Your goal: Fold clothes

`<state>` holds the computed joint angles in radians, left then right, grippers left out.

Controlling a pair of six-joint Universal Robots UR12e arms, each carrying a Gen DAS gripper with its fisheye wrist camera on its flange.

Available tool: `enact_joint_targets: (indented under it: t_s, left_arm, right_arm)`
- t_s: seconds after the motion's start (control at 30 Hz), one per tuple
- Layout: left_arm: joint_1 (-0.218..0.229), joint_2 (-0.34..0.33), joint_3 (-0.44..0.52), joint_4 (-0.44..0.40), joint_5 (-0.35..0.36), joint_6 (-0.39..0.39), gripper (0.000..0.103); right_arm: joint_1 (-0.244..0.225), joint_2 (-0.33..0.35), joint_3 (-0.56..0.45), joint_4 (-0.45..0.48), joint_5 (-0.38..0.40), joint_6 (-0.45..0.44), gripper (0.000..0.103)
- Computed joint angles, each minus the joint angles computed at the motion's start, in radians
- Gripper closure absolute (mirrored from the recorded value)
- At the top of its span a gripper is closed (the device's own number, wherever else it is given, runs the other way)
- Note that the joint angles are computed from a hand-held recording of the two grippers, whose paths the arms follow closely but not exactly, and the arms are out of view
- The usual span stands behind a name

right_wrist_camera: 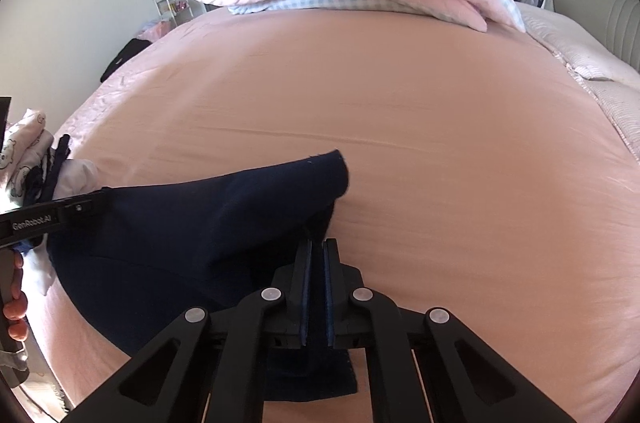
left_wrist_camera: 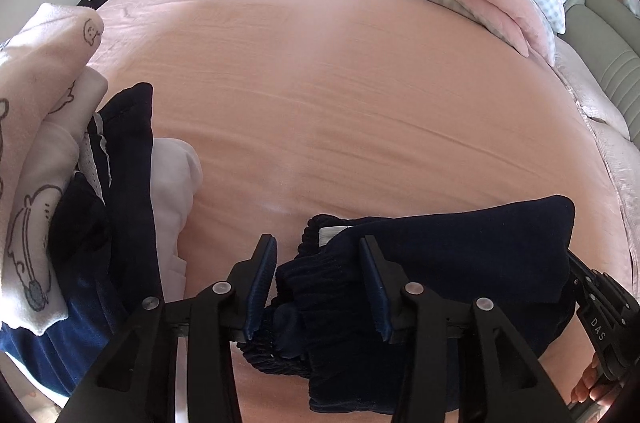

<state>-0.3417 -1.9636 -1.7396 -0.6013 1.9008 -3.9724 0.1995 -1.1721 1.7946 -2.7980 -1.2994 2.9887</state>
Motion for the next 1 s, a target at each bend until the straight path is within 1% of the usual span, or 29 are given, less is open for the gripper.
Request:
enact_joint_targets:
  t_s: [0.07,0.13,0.17,0.27,0.33,0.37,0.4,0.47,0.5,0.57,0.67,0.7,0.8,0.83,0.9,0.93,1.0]
  left_arm:
    - [-0.002,-0.003,0.005,-0.008,0.008,0.0,0.064]
    - [-0.004,-0.009,0.014,-0.023,0.01,0.003,0.064]
    - [-0.005,-0.01,0.016,-0.028,0.013,0.009,0.064]
    - [-0.006,-0.009,0.014,-0.029,0.014,0.019,0.064]
    - [0.0,-0.004,0.005,-0.016,-0.004,0.02,0.064]
    - [0.004,0.0,-0.001,-0.005,-0.018,0.021,0.064]
    - [0.008,0.004,-0.007,0.005,-0.032,0.022,0.068]
    - [0.017,0.01,-0.011,0.017,-0.063,0.038,0.072]
    - [0.022,0.013,-0.014,0.022,-0.078,0.047,0.074]
    - [0.031,0.016,-0.01,0.016,-0.105,0.052,0.075]
    - [0.046,0.019,-0.006,0.011,-0.144,0.04,0.076]
    - [0.05,0.02,-0.004,0.012,-0.153,0.034,0.076]
    - [0.043,0.017,0.007,0.011,-0.129,0.048,0.076]
    - [0.039,0.013,0.015,0.007,-0.123,0.049,0.076]
    - [0.037,0.01,0.023,-0.007,-0.118,0.042,0.076]
    - [0.037,0.008,0.027,-0.016,-0.114,0.037,0.076]
    - [0.036,0.004,0.034,-0.035,-0.11,0.027,0.076]
  right_arm:
    - [-0.012,0.0,-0.005,0.037,0.023,0.028,0.101]
    - [-0.029,0.0,-0.007,0.069,0.074,0.054,0.101]
    - [-0.041,0.0,-0.011,0.096,0.122,0.055,0.101]
    - [-0.08,0.002,-0.012,0.106,0.26,0.114,0.099]
    - [-0.104,0.01,-0.022,0.136,0.348,0.129,0.086]
    - [-0.114,0.013,-0.023,0.138,0.384,0.133,0.071]
    - [-0.124,0.017,-0.024,0.145,0.426,0.125,0.064]
    - [-0.135,0.026,-0.045,0.232,0.5,0.069,0.063]
    - [-0.138,0.031,-0.054,0.27,0.517,0.047,0.063]
    - [-0.139,0.041,-0.07,0.337,0.535,0.011,0.063]
    - [-0.132,0.045,-0.082,0.417,0.53,-0.05,0.063]
    - [-0.129,0.046,-0.083,0.421,0.527,-0.054,0.063]
    - [-0.12,0.048,-0.08,0.399,0.518,-0.046,0.064]
    - [-0.117,0.047,-0.077,0.377,0.513,-0.039,0.067]
    - [-0.107,0.038,-0.065,0.317,0.496,-0.042,0.096]
    - [-0.102,0.033,-0.059,0.284,0.485,-0.044,0.096]
    - [-0.085,0.022,-0.053,0.237,0.432,-0.063,0.097]
